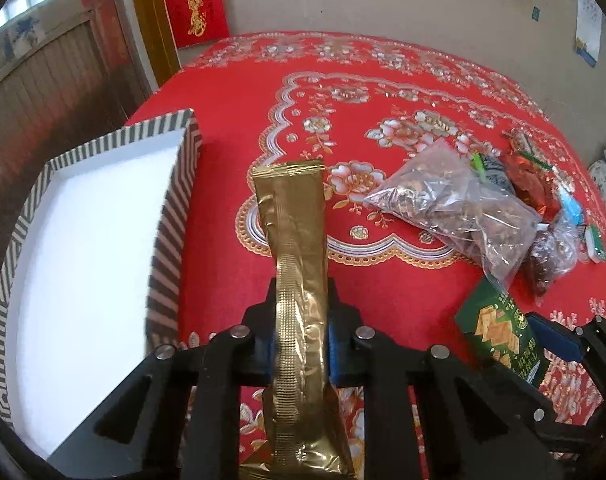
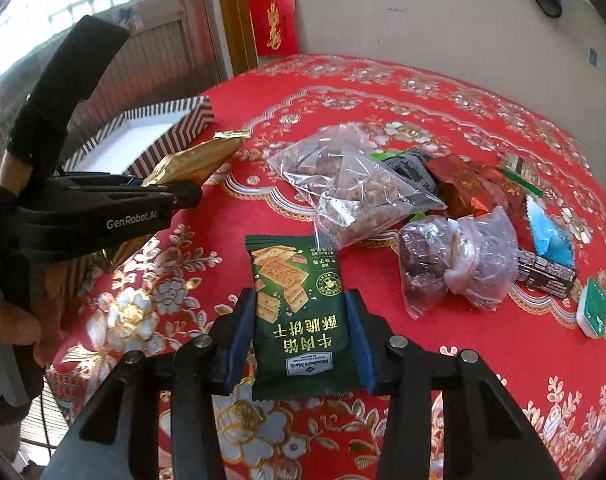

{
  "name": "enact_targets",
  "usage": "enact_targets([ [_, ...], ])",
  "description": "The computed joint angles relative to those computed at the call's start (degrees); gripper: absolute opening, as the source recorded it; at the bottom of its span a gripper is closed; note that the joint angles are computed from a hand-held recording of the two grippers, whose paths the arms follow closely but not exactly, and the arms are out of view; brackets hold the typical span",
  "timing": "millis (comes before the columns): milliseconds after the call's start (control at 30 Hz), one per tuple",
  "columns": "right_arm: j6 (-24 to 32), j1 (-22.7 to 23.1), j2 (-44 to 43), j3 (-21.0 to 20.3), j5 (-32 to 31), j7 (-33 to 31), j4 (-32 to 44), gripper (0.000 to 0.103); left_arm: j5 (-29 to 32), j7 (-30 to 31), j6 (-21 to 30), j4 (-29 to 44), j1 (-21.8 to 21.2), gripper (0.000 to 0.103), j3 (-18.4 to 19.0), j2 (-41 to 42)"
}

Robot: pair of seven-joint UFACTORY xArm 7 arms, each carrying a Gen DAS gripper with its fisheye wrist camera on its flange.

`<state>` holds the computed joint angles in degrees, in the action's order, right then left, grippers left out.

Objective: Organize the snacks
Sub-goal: 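Carry the gold bar and green packet over the white box with both grippers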

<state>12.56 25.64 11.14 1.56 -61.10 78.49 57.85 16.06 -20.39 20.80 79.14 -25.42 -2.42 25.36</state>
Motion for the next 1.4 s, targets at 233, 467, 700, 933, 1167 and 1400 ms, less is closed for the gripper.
enact_targets([
  [233,-2.87,-0.40,-2.12,0.16,-6.28,7.59,-0.82,0.044,2.79,-2.26,-2.35,-3.43,-1.07,0.020,0.99,-3.61],
  [467,-2.61,-0.50,-2.46,1.44,-9.51,10.52,0.61,0.045,4.03,-3.16,-3.87,-5.97,-0.42,0.020,0.76,-6.49],
  [700,0.50,-0.05,-0.16,2.26,-6.90,6.63,4.79,0.045,7.15,-5.09,-4.41,-7.32,0.26,0.020,1.68,-8.87],
  [933,0.54,1.52,5.18,1.06,1.16,-1.65,11.52,0.045,8.40,-5.35,-4.08,-6.96,2.91,0.020,1.66,-9.73],
  [1167,1.74,3.94,10.98,-0.23,10.28,-11.67,19.36,0.045,7.61,-3.53,-3.26,-5.48,5.63,0.020,2.19,-9.27],
  [1400,3.53,5.83,17.25,-0.87,19.32,-21.63,28.62,0.045,5.40,-0.46,-0.80,-1.38,8.34,0.020,2.76,-6.35],
])
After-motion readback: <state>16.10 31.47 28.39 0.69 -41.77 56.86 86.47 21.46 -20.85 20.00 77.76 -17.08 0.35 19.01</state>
